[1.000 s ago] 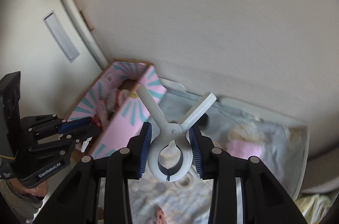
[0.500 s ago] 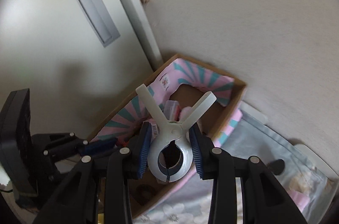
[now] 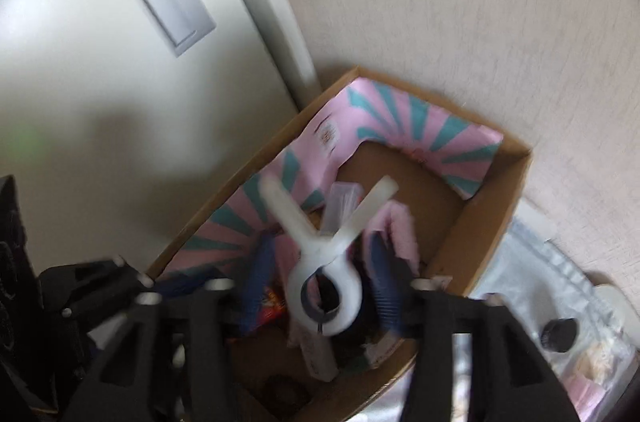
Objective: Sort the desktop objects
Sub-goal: 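Withdraw both tools from the box back over the cloth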
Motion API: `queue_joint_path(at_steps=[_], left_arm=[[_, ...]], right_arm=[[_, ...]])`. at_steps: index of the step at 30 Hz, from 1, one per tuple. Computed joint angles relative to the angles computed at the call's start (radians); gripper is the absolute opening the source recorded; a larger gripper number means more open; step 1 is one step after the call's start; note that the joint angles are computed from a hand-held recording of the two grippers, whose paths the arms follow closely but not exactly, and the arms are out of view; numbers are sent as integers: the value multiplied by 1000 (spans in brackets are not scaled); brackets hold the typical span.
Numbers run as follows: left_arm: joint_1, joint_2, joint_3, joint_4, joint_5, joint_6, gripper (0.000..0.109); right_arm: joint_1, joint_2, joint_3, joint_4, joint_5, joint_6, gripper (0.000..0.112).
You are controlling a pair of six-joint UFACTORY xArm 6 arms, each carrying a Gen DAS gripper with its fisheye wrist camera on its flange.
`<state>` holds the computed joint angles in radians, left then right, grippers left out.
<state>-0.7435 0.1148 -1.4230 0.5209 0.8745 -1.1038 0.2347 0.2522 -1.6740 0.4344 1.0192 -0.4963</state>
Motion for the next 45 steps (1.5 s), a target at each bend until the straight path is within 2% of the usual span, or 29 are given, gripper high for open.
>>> queue_joint_path(at_steps=[1,4,9,15,23,31,35,38,45], left_arm=[[-3,-9,7,32,-6,-22,102],[0,-26,22,55,-37,-31,102],[-4,7,-27,31,6,12,102],[-43,16,-66,66,36,35,102],[-94,78,-201,69,100,94,103],[-155,164,-370,111,165,133,103],[-178,249,-494,69,186,179,103],[-203,361,-639,22,219,238,103],[-240,607,-934,-104,261,330,103]], right_arm=[[3,-9,10,-19,-35,8,73],[-9,-21,12,-9,-80,9,75],[-45,-30,3,29,-58,34,75],[-90,-110,86,124,-71,12,75],[-158,-222,168,120,-76,6,75],[-322,-350,269,92,-40,-66,75],[-428,-403,322,64,-3,-109,75],[-505,-422,352,42,17,-128,75],[-617,-372,357,20,54,-142,75]])
